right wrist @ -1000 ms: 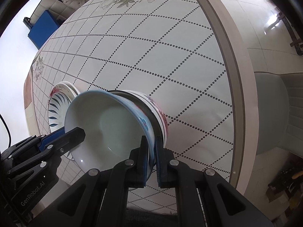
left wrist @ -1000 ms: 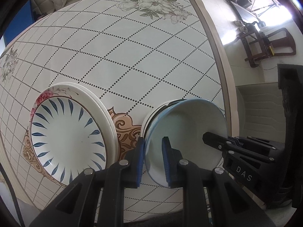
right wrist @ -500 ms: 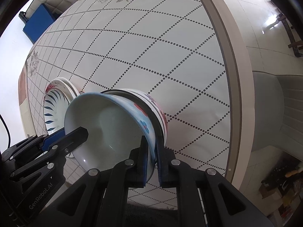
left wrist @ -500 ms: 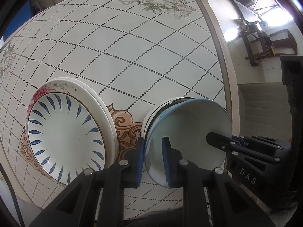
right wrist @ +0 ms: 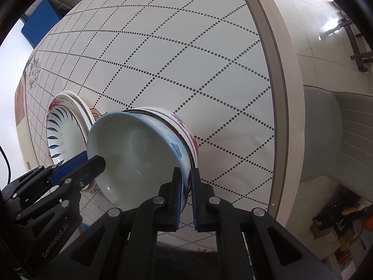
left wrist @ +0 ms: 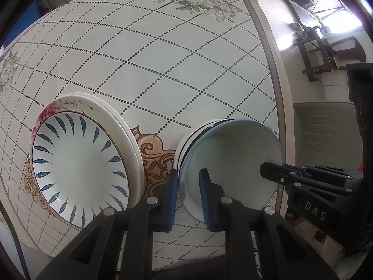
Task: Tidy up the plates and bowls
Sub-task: 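Lower the blue-rimmed bowl onto the black-rimmed bowl with the right gripper, then open the right gripper and withdraw it from the bowl stack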
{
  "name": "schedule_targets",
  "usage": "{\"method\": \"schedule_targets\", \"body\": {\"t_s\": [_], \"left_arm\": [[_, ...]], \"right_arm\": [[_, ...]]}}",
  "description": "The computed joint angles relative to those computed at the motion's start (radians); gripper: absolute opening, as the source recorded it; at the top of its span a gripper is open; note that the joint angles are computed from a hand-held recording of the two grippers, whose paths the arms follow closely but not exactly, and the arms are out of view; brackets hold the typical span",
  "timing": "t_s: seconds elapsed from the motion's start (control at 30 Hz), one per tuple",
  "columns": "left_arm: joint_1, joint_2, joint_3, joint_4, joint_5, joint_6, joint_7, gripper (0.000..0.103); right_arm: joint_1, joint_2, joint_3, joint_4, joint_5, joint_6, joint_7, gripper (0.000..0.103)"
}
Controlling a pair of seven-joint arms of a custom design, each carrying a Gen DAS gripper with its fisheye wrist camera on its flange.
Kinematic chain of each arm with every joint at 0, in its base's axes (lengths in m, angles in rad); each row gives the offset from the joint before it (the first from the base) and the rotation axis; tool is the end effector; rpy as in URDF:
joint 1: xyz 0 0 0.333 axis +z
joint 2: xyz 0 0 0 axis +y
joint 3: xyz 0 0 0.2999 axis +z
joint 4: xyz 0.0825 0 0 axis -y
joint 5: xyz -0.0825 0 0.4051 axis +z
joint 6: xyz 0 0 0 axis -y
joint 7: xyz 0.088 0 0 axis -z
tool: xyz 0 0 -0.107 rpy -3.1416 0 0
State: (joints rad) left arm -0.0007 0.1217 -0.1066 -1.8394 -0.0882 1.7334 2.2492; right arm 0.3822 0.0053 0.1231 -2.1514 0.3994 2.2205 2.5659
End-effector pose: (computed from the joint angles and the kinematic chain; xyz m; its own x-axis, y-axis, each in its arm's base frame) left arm 0.5819 -0.0692 0.4196 -0.6650 -0.7151 0.2152 -0.7095 0.6949 0.1166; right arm 0.4869 0.2835 0.3782 -0.6684 -0.7173 -0.1968 -0.7411 0.6194 0.2592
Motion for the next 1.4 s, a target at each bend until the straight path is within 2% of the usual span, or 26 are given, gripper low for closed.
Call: {"method": "schedule_targets", "body": {"t_s": [0.27, 0.4, 0.7, 0.87, 0.9, 0.97, 1.0, 1.03, 1.07, 1.1, 1.13, 1.2, 1.4], "left_arm": [[-0.001, -0.003, 0.001, -0.01, 0.007, 0.003, -0.002, 0.016], [-0.001, -0.021, 0.0, -0.035, 0.011, 0.027, 0.002, 0.016], [0.006, -0.112, 0.004, -0.116, 0.01, 0.177, 0.0, 0.017], [0.017, -0.152, 0.012, -0.14, -0.012, 0.217, 0.008, 0.018], [0.02, -0.161, 0.014, -0.145, -0.02, 0.212, 0.019, 0.023], [0.025, -0.178, 0.017, -0.156, -0.041, 0.203, 0.032, 0.031], [0.028, -0.189, 0.02, -0.164, -0.048, 0.208, 0.036, 0.031], [0.031, -0.2, 0.022, -0.174, -0.053, 0.215, 0.037, 0.033], [0.033, -0.21, 0.023, -0.182, -0.061, 0.217, 0.042, 0.05], [0.034, -0.224, 0.023, -0.195, -0.06, 0.235, 0.041, 0.066], [0.035, -0.243, 0.021, -0.218, -0.051, 0.272, 0.04, 0.072], [0.037, -0.272, 0.026, -0.246, -0.068, 0.308, 0.059, 0.083], [0.045, -0.334, 0.041, -0.276, -0.118, 0.34, 0.076, 0.092]], "right_arm": [[0.015, -0.079, -0.003, -0.137, 0.093, 0.163, 0.005, 0.008], [0.023, -0.081, -0.006, -0.135, 0.071, 0.16, 0.016, 0.008], [0.034, -0.097, -0.004, -0.157, 0.052, 0.189, 0.059, 0.008], [0.041, -0.114, 0.01, -0.128, -0.076, 0.137, 0.131, 0.008], [0.043, -0.117, 0.013, -0.118, -0.109, 0.118, 0.147, 0.009], [0.047, -0.122, 0.023, -0.09, -0.188, 0.068, 0.189, 0.018], [0.05, -0.128, 0.028, -0.082, -0.222, 0.051, 0.213, 0.034], [0.053, -0.139, 0.033, -0.083, -0.248, 0.049, 0.238, 0.057], [0.057, -0.153, 0.038, -0.087, -0.275, 0.055, 0.265, 0.07], [0.06, -0.165, 0.041, -0.088, -0.299, 0.057, 0.279, 0.091], [0.064, -0.173, 0.044, -0.084, -0.323, 0.051, 0.288, 0.096], [0.068, -0.176, 0.057, -0.051, -0.392, -0.012, 0.329, 0.096], [0.088, -0.2, 0.08, 0.011, -0.525, -0.155, 0.394, 0.098]]}}
